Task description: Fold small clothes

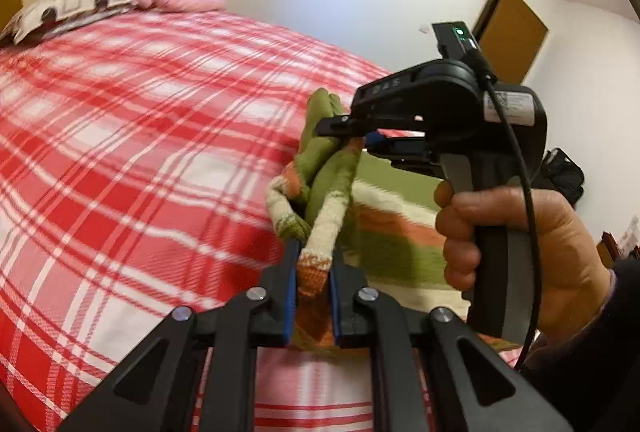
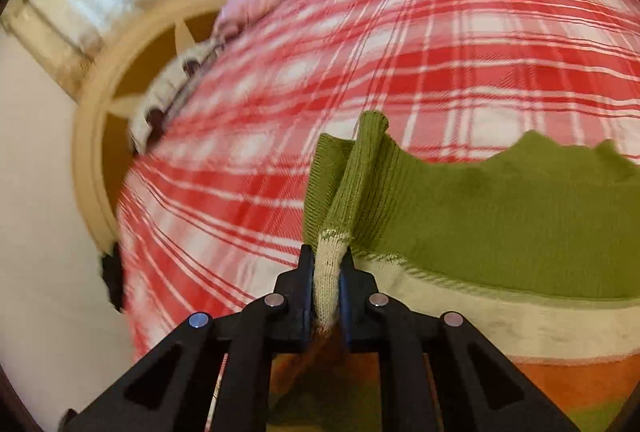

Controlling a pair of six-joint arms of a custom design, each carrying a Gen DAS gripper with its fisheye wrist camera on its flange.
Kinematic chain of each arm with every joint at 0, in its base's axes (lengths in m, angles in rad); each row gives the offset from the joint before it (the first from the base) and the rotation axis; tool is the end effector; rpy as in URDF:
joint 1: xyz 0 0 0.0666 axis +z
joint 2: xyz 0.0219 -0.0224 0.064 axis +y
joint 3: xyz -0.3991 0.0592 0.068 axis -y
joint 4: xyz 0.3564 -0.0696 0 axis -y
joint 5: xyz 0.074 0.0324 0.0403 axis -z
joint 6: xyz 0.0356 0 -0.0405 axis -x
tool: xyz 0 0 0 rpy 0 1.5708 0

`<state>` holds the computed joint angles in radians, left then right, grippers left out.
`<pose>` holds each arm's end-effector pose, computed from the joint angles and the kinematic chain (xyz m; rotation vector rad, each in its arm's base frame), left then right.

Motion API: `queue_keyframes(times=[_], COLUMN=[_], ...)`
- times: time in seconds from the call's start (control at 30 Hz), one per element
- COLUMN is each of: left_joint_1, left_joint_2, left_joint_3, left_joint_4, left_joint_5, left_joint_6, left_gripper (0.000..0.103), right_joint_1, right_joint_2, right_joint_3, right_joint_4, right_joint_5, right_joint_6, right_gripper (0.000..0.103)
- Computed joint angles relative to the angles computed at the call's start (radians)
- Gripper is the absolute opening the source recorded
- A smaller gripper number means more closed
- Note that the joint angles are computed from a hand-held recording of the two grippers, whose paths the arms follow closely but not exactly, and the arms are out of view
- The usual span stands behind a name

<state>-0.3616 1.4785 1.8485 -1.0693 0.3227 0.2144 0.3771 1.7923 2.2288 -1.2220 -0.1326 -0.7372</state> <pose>0.4331 -0.1763 0.5936 0.3443 2.2897 -0.6656 0.5340 0.2161 0.5783 0.3736 2.4296 0.6766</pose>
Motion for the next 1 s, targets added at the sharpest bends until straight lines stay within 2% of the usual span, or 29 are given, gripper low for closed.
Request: queue_keyframes(times=[0.1, 0.2, 0.43, 0.57, 0.7, 0.8, 1.0], left_joint_1=[-0.038, -0.094, -0.266, -0.386, -0.472, -0.505, -0.532], left_joint_2=[0.006, 0.018, 0.065, 0.089, 0.117, 0.131, 0.131], left_joint_3=[0.04, 0.086, 0.179, 0.195, 0.196, 0.19, 0.151], left_joint_4=[-0.008, -0.016, -0.041, -0.052, -0.07, -0.085, -0.111], left_joint_5=[0.002, -0.001, 0.0, -0.036, -0.077, -0.093, -0.122], left_joint_6=[-0.021, -0.044, -0.105, -0.155, -0.19, -0.201, -0.246], left_gripper=[0.014, 0.014, 0.014, 0.014, 0.014, 0.014, 0.014], right_joint_1=[-0.041, -0.086, -0.218, -0.303, -0.391, -0.442, -0.453], right_joint_2=[-0.098, -0.191, -0.388, -0.478, -0.57, -0.621, -0.658], right_joint_3=[-0.102, -0.188, -0.345, -0.448, -0.592, -0.691, -0.8], right_joint_4=[0.059, 0.083, 0.039, 0.026, 0.052, 0.085, 0.115], right_joint_5=[-0.023, -0.03, 0.013, 0.015, -0.01, -0.042, -0.005], right_joint_6=[-0.021, -0.015, 0.088, 0.138, 0.164, 0.17, 0.196], right_gripper=[0.01, 0.009, 0.009, 0.009, 0.009, 0.009, 0.009])
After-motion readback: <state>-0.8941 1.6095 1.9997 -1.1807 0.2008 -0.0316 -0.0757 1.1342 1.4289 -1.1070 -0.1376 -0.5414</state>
